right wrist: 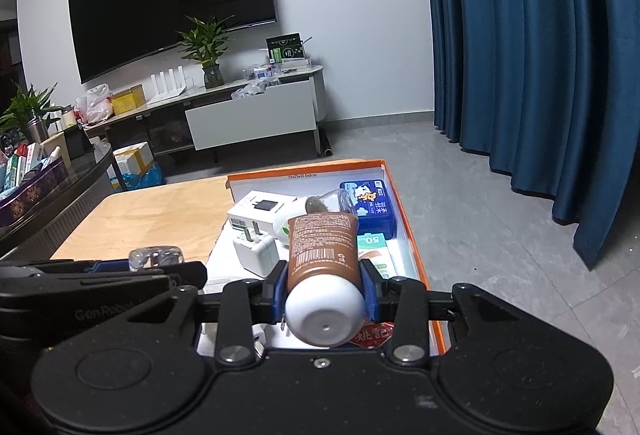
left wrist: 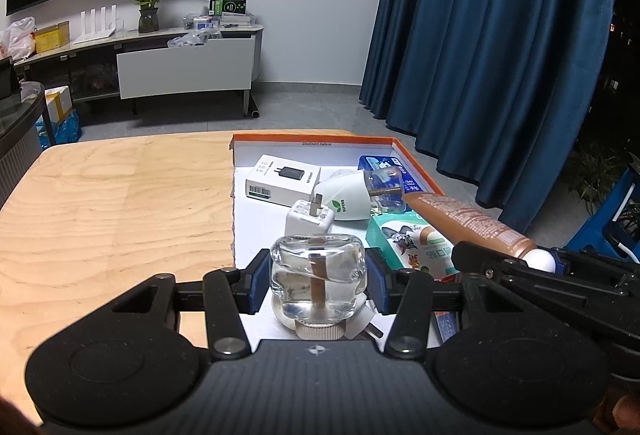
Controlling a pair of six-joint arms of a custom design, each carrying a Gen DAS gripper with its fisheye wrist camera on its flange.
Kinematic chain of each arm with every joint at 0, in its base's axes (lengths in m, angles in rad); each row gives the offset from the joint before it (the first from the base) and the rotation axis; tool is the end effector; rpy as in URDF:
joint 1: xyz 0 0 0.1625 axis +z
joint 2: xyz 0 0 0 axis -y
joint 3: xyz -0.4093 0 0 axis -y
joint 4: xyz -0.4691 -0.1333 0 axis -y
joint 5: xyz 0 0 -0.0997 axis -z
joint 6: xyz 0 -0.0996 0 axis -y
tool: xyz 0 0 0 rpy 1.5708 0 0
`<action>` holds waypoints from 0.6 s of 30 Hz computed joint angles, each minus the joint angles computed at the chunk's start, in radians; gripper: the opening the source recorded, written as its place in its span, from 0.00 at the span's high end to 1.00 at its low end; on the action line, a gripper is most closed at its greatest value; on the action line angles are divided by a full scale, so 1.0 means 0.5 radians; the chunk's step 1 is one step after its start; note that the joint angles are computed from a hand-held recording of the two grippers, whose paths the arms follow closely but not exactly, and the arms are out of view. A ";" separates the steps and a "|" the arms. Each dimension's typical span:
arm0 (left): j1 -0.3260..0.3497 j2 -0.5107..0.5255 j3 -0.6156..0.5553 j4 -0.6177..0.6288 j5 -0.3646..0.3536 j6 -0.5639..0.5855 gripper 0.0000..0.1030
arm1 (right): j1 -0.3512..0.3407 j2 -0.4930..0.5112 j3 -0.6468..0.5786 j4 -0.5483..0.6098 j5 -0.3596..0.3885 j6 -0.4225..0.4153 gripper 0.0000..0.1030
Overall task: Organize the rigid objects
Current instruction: 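Hold the glass bottle and brown tube above the tray with both grippers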
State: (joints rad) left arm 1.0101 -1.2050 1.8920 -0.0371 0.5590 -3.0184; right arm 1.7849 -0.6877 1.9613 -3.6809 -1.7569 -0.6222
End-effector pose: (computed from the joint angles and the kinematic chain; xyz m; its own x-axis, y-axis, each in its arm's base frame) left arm -0.0766 -0.5315 0.1359 -0.7624 -0.2244 -0.6069 0.4186 0.5442 -0.7271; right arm 0.2383 -0.5552 -0.0178 -0.7211 -0.4422 0.5334 -0.6924 0.4886 -0.5309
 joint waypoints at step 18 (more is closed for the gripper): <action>0.020 0.031 -0.028 0.039 0.082 0.000 0.52 | -0.009 0.049 -0.061 0.026 -0.023 0.018 0.56</action>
State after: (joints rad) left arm 1.0203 -1.1897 1.8780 -0.0175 0.6001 -3.0186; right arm 1.7804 -0.6632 1.9307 -3.6681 -1.7685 -0.6132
